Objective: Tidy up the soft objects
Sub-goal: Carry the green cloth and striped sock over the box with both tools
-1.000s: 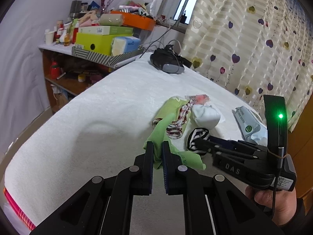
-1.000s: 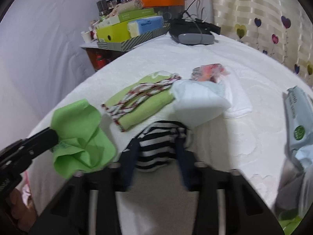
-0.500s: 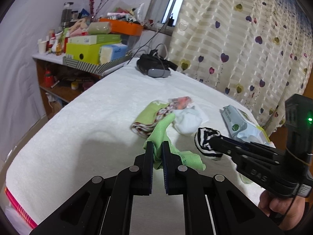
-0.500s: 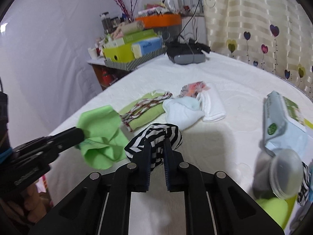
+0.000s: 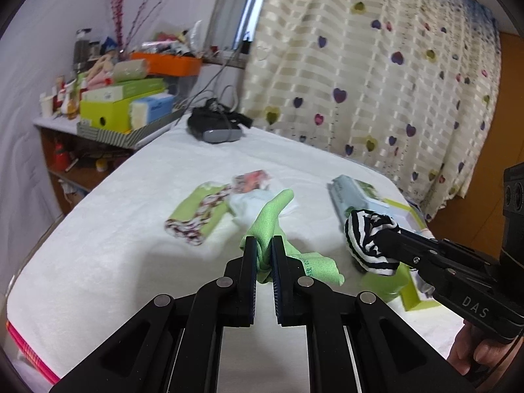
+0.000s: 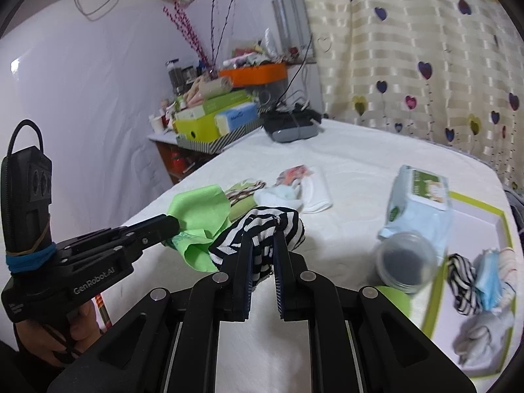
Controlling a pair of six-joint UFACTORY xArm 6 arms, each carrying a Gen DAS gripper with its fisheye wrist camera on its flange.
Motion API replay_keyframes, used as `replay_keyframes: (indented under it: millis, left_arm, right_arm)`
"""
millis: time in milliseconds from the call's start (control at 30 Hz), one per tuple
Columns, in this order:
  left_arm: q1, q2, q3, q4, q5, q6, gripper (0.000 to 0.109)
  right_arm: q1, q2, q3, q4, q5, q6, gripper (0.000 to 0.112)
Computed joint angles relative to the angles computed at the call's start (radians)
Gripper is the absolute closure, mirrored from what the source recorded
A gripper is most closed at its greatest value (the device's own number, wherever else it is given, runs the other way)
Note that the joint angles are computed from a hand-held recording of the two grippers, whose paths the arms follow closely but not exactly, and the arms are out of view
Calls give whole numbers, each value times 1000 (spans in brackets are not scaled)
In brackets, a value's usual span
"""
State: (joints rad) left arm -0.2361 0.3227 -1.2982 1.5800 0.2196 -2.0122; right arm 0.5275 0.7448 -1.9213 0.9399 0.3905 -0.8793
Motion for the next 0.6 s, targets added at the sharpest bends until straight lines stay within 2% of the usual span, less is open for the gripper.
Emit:
replay_keyframes:
  millis: [267,600]
  left_arm:
    - [-52,24,-63,-39,1,72,100]
    - [-112,99,-170,-158,-18,228,100]
  right_arm:
    - [-30,-114,142,173,-60,-151,100]
    - [-76,-206,263,318,-113,-266,100]
